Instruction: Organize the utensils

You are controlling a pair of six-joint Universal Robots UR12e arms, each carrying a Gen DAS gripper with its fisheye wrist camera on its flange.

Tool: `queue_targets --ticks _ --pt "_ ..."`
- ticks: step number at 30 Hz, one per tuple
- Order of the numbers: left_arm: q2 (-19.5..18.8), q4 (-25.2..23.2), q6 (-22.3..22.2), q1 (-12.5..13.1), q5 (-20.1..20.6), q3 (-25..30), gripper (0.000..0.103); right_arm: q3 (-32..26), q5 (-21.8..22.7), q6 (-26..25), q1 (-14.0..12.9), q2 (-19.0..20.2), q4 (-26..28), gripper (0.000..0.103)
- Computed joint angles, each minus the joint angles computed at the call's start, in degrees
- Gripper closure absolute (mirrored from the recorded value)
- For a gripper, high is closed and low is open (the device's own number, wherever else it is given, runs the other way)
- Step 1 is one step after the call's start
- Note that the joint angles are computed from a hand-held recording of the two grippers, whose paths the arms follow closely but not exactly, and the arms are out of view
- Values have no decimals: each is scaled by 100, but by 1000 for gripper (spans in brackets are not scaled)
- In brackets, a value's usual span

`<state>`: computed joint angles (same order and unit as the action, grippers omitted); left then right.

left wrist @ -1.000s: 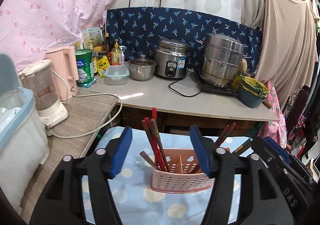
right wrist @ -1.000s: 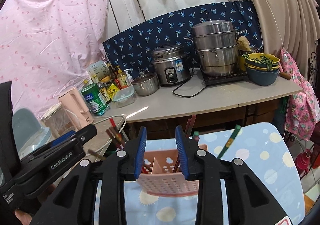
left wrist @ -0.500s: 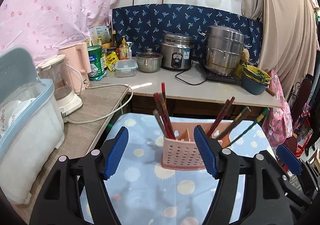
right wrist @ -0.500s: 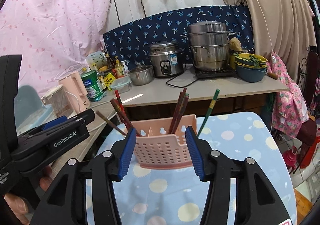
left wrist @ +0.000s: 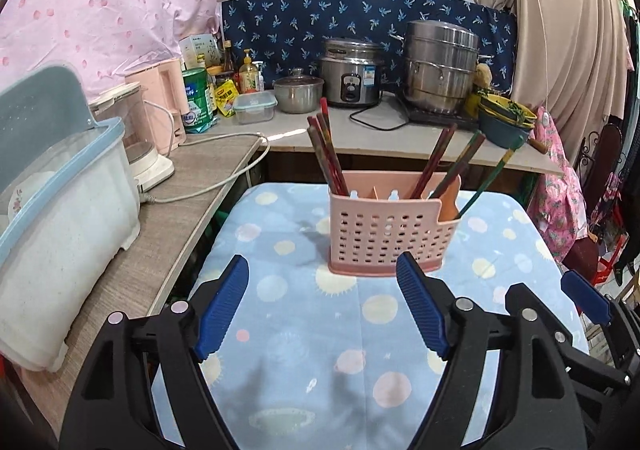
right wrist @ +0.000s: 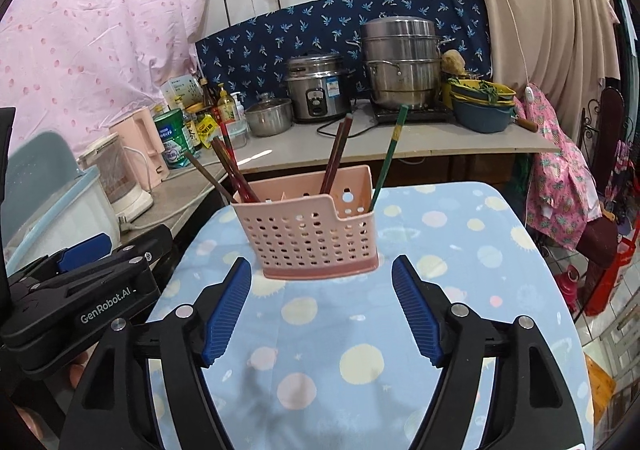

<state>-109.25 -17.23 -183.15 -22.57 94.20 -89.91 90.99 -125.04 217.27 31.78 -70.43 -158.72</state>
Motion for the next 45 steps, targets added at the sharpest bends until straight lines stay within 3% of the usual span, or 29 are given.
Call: queue_targets --ticks 4,10,29,32,35,45 --pt "58 -84 -31 -23 94 -123 30 46 -58 7 50 -15 127 30" --pt "93 -79 -151 -50 270 -244 29 127 -147 25 101 -37 196 20" --pt "73 -331 -48 -114 637 -294 21 146 -206 109 135 7 623 18" --pt "61 -332 -49 -116 684 -294 18 158 -191 119 128 7 640 16" --pt "49 -336 -86 -115 725 -285 16 168 -156 161 106 -3 680 6" --pt "26 -390 -48 -117 728 -268 13 118 -213 147 114 43 861 7"
